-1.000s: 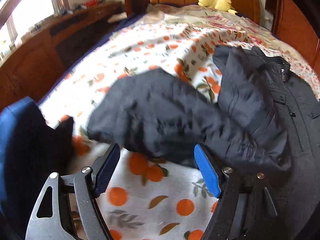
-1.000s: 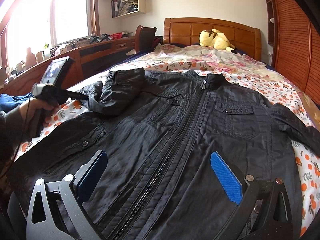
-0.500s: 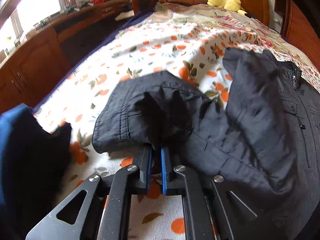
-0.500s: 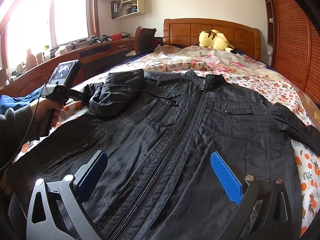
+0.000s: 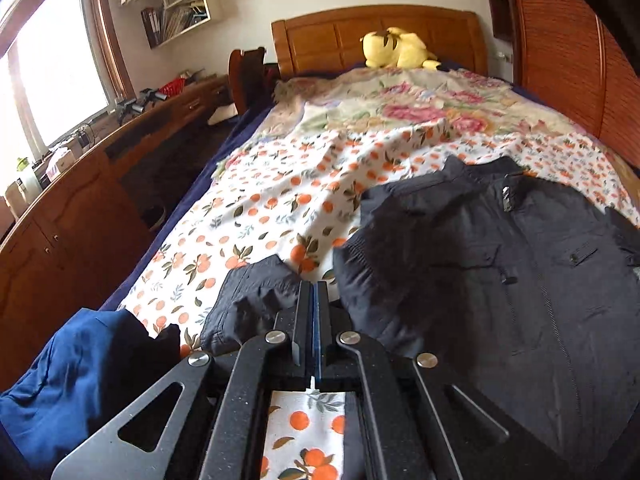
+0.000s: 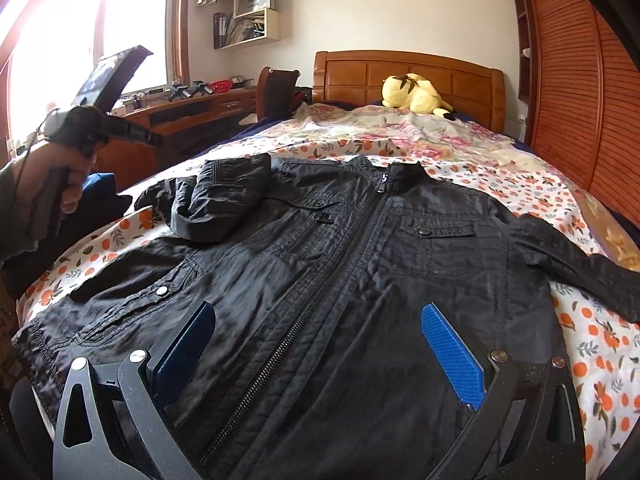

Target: Fold large clothes

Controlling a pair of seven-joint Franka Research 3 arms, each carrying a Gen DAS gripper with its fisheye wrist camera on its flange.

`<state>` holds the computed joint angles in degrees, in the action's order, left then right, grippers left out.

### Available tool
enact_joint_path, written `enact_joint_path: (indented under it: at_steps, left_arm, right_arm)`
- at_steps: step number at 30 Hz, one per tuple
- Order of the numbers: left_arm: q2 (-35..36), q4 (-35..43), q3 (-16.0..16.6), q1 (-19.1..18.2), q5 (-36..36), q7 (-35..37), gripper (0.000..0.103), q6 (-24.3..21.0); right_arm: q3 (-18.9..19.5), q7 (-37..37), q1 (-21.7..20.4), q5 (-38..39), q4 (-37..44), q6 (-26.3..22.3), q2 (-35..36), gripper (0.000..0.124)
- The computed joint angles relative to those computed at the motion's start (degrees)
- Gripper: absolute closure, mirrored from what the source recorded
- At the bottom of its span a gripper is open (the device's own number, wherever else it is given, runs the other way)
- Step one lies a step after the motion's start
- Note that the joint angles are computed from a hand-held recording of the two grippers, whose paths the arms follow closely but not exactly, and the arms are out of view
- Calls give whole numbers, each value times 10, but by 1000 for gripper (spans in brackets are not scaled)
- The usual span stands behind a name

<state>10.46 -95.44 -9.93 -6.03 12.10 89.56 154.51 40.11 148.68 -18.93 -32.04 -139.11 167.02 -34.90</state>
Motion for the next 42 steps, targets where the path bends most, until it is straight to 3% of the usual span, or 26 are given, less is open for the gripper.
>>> enact_joint_path:
  at_steps: [3, 5, 8, 9, 12, 19, 21, 22, 23, 27, 31, 36, 42]
  left_arm:
    - [9, 19, -11, 14, -55, 36, 100, -33]
    - [15, 20, -7, 15, -57, 36, 64, -36]
    - [28, 22, -3, 26, -77, 37, 42, -42]
    - [36, 26, 2, 27, -73, 28, 40, -42]
    - [59, 32, 16, 25, -40, -4, 40, -28]
    - [146, 115, 15, 43, -38, -8, 43, -62]
    - [169, 144, 1, 56, -58, 14, 61, -85]
    - [175, 151, -6, 62, -70, 25, 77, -92]
    - [176, 152, -13, 68, -83, 36, 83, -89]
    - [128, 99, 0, 51, -55, 27, 88, -17]
    - [62, 49, -20, 49, -60, 58, 89, 27]
    - [-22, -11, -56, 47, -154, 146, 89, 49]
    - [-118, -94, -62, -3, -301, 276, 89, 57]
  right_arm:
    - [-5, -3, 7, 1, -2, -2, -3, 21]
    - [-4, -4, 7, -1, -3, -2, -4, 21]
    - [-5, -8, 8, -2, 0, -5, 2, 21]
    - [-5, -7, 7, -3, 1, -4, 5, 21]
    - [-9, -10, 12, -5, 5, -9, 13, 21]
    - [-26, -8, 36, -27, 30, -35, 53, 21]
    - [-39, -3, 50, -36, 33, -41, 61, 21]
    - [-44, 0, 56, -43, 35, -45, 63, 21]
    - [-49, 4, 62, -49, 36, -49, 64, 21]
    - [-67, 24, 86, -75, 38, -60, 65, 21]
    - [-85, 40, 109, -91, 26, -68, 46, 21]
    - [-106, 44, 131, -79, -12, -75, -10, 21]
    - [-107, 30, 135, -34, -56, -90, -91, 21]
